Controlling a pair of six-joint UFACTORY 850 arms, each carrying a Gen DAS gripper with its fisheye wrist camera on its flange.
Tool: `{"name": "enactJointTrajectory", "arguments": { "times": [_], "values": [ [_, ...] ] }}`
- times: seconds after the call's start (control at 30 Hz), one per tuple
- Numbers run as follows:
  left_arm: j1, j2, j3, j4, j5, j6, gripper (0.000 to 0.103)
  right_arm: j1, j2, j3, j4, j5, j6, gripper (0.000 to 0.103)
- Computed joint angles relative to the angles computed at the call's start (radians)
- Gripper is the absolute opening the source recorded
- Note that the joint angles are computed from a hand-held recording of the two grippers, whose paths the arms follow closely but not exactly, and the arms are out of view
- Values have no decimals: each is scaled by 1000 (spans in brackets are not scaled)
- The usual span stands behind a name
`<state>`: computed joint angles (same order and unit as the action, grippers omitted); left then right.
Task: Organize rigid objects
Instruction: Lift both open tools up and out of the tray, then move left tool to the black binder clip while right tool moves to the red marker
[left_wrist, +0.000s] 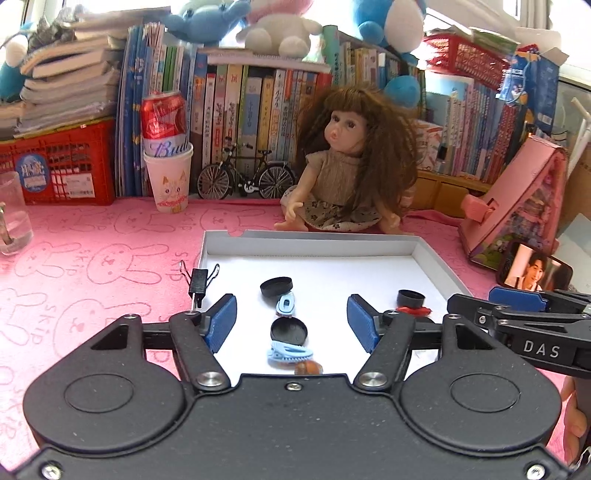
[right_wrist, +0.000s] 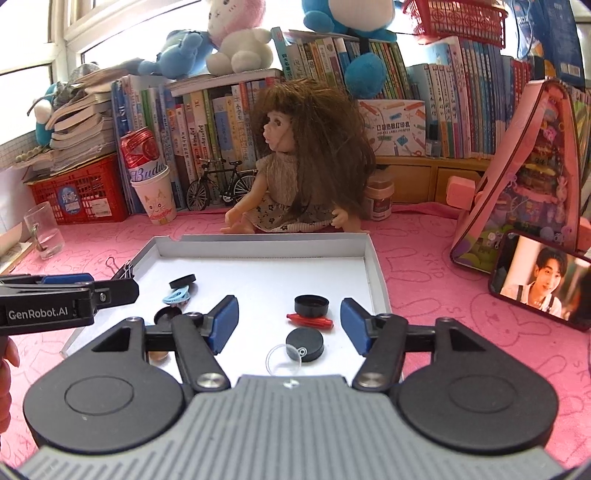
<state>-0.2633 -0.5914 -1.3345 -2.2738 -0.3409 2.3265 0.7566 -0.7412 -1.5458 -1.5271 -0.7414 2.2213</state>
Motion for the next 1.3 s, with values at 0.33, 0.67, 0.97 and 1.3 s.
{"name": "enactJointTrajectory", "arguments": {
  "times": [0.33,0.67,0.97,1.3],
  "values": [
    [8,132,193,-144,-109,181,71,53,53,83,-82,-56,61,87],
    [16,197,335,-167,-194,231,73,97,91,185,-154,-101,151,89],
    [33,234,427,-176,-238,273,73,141,97,265,-200,-168,181,91],
    [7,244,479,-228,-227,261,73,167,122,359,-263,-191,187,99]
  ]
}}
